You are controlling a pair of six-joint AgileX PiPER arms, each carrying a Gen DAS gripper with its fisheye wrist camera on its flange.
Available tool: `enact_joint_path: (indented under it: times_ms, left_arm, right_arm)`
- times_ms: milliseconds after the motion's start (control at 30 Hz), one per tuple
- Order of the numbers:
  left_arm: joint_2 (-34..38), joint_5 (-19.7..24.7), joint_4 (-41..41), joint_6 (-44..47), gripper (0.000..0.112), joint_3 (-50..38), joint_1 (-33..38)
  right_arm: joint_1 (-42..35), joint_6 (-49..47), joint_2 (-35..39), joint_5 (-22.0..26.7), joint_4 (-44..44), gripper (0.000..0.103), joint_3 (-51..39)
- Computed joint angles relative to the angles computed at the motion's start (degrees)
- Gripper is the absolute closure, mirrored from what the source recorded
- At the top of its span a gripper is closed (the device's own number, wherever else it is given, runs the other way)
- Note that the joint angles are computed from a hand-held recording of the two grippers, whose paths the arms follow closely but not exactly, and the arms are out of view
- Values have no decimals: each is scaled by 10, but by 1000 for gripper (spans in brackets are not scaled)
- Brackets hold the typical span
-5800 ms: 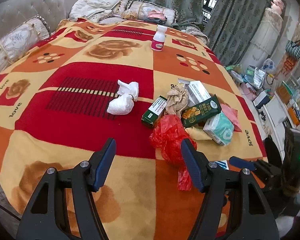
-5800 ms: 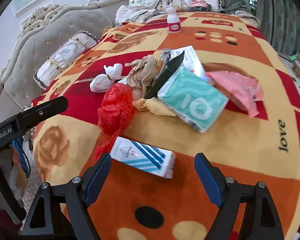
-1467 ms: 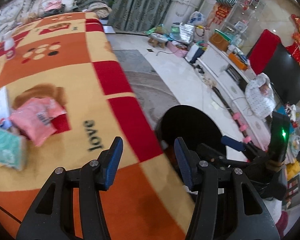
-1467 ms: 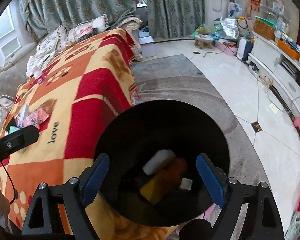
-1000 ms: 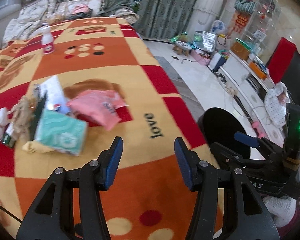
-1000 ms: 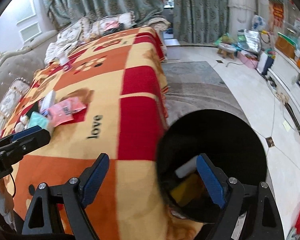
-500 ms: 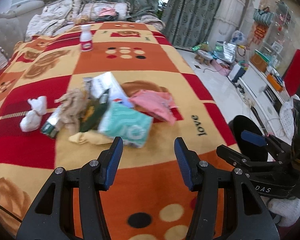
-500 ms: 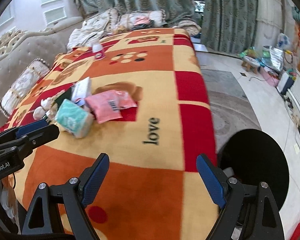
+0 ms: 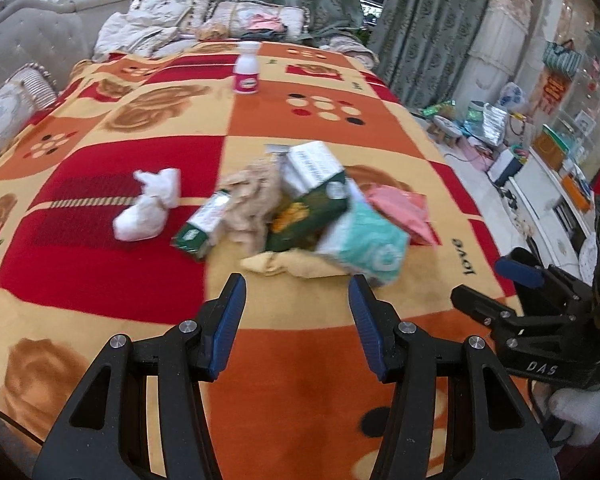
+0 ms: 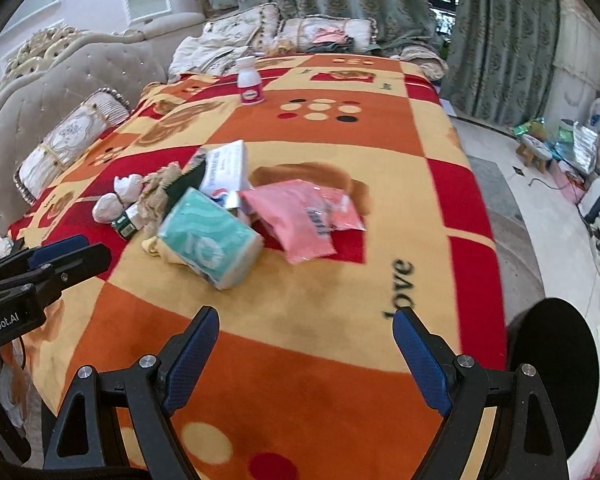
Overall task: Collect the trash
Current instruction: 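Move both open tools back toward the remaining trash on the bed, then grasp the white tissue wad with the left tool while the right tool grasps the teal tissue pack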
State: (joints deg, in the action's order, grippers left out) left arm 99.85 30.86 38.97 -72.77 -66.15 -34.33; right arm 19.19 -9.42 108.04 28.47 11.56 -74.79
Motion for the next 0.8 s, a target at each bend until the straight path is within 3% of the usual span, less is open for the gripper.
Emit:
enact_joint_path:
  times_ms: [433, 800]
  left_arm:
    - [-69, -73, -18, 10, 60, 120, 129]
    - [-10, -113, -92, 120, 56, 67, 217]
  right_arm:
    - [28, -33, 101, 52, 114, 16, -122]
    - [56, 55, 199, 95, 72, 15, -253]
